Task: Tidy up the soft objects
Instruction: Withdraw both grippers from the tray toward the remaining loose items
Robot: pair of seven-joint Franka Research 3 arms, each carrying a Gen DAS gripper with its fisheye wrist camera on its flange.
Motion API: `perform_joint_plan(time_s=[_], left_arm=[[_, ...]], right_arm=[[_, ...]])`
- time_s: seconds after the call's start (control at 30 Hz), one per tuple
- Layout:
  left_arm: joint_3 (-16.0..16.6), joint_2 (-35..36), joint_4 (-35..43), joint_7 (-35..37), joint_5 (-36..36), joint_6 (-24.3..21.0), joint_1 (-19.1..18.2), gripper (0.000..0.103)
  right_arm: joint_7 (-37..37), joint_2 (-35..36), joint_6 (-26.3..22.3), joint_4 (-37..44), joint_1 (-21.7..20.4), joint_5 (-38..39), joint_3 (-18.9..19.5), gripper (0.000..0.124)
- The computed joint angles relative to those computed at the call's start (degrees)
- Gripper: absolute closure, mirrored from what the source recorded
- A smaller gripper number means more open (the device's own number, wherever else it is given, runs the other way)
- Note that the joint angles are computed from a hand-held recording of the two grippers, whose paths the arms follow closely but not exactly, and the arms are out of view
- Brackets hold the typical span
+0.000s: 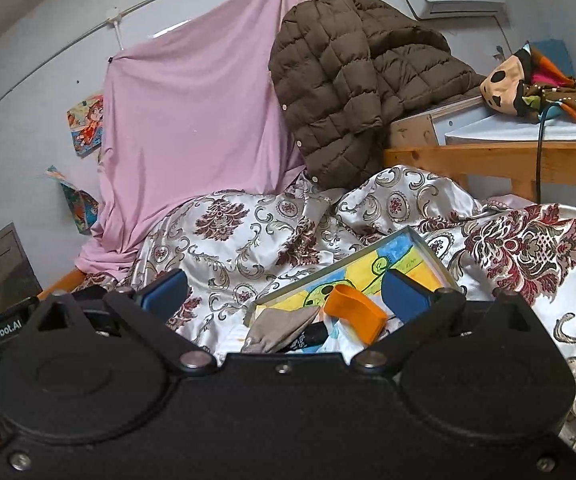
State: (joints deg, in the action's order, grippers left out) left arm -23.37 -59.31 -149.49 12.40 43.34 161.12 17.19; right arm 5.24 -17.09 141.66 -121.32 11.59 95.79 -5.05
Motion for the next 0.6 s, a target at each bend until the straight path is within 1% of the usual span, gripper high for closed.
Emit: perform_joint_plan(time_s=[0.13, 0.3, 0.4, 0.47, 0.6], left_arm=[[0.3, -3.6, -2.9, 1.0, -1.0, -3.7, -3.7, 0.001], [0.3, -6.6, -5.0, 3.0, -2.2, -10.7, -8.1, 0.001], [0.2, -8.0, -5.7, 2.9, -2.4, -13.0, -10.1, 0.001], [0.2, -9.0, -6.3, 3.1, -2.6, -14.7, -11.6, 0.001], [0.2, -9.9, -6.9, 4.4, -3.5, -19.4, -15.1, 0.001]], right_arm=[[-0.2, -4.0, 0.5, -4.1, -0.1, -1.2, -0.2, 0.021], [-1.9, -8.9, 2.4, -8.8, 0.2, -1.4, -0.6, 0.021], [-2.2, -11.5, 2.9, -11.1, 0.3, -2.0, -1.0, 0.021], [-2.5, -12.0, 3.4, -11.6, 0.5, -2.3, -1.2, 0.021], [-1.6, -13.9, 5.5, -13.6, 0.6, -6.5, -0.4, 0.021]])
